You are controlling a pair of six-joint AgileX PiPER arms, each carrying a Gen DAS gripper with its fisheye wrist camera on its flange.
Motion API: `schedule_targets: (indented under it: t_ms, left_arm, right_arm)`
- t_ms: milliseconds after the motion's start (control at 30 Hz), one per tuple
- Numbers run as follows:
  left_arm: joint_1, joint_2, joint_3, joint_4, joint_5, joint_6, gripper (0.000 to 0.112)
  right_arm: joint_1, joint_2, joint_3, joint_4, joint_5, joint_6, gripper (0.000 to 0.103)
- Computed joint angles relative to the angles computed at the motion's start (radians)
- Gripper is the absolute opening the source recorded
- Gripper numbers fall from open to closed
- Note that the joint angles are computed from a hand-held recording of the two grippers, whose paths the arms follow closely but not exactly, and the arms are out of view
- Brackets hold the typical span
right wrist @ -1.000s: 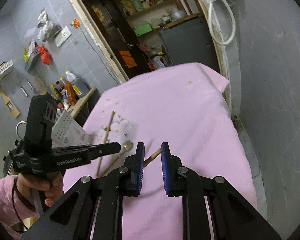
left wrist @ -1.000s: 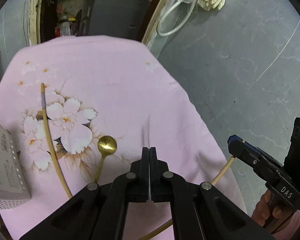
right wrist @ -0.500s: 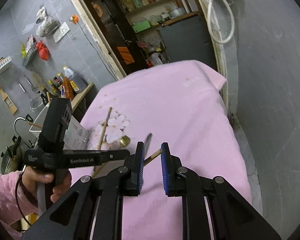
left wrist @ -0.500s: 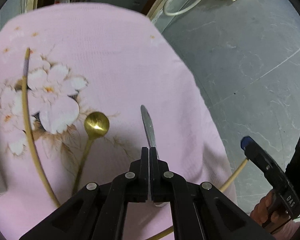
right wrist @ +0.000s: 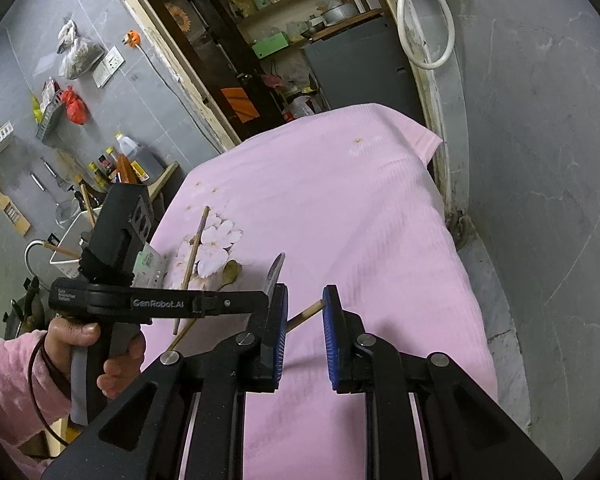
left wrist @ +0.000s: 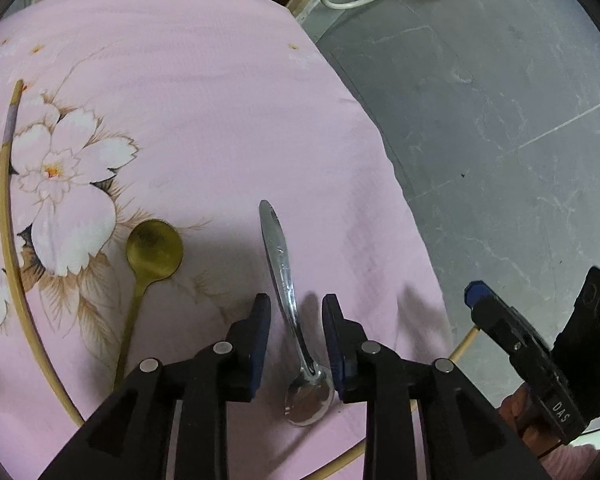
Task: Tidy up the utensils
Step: 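Lift knife and chopstick and lower both into the white caddy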
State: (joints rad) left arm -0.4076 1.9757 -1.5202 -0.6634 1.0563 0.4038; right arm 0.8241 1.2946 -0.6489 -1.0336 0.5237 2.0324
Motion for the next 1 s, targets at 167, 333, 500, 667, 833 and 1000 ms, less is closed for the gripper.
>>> schedule_targets:
  t_ms: [167, 333, 500, 667, 833, 1000]
  left_arm:
    - [-0.003, 0.028, -0.03, -0.006, 0.01, -0.036, 0.011]
    - [-0.003, 0.038, -0.039, -0.013, 0.005, -0.038, 0.003]
    - [0.01, -0.04, 0.038, -0.059, -0.047, 0.039, 0.002]
    - [0.043, -0.113, 0.091, -0.087, -0.057, 0.094, 0.002]
    - [0.111, -0.235, 0.184, -0.168, -0.101, 0.163, 0.002]
    - [0.182, -0.353, 0.216, -0.231, -0.134, 0.201, 0.002]
  right_arm:
    - [-0.007, 0.004, 0.001, -0.006, -0.014, 0.005, 0.015]
    - [0.002, -0.001, -0.024, 0.014, -0.002, -0.038, 0.015]
    - [0.014, -0.029, -0.063, 0.049, 0.02, -0.114, 0.013]
    - [0.041, -0.037, -0.129, 0.063, 0.052, -0.172, 0.01]
    - [0.076, -0.033, -0.222, 0.082, 0.086, -0.246, 0.007]
    - [0.113, -0.006, -0.34, 0.102, 0.123, -0.342, 0.005]
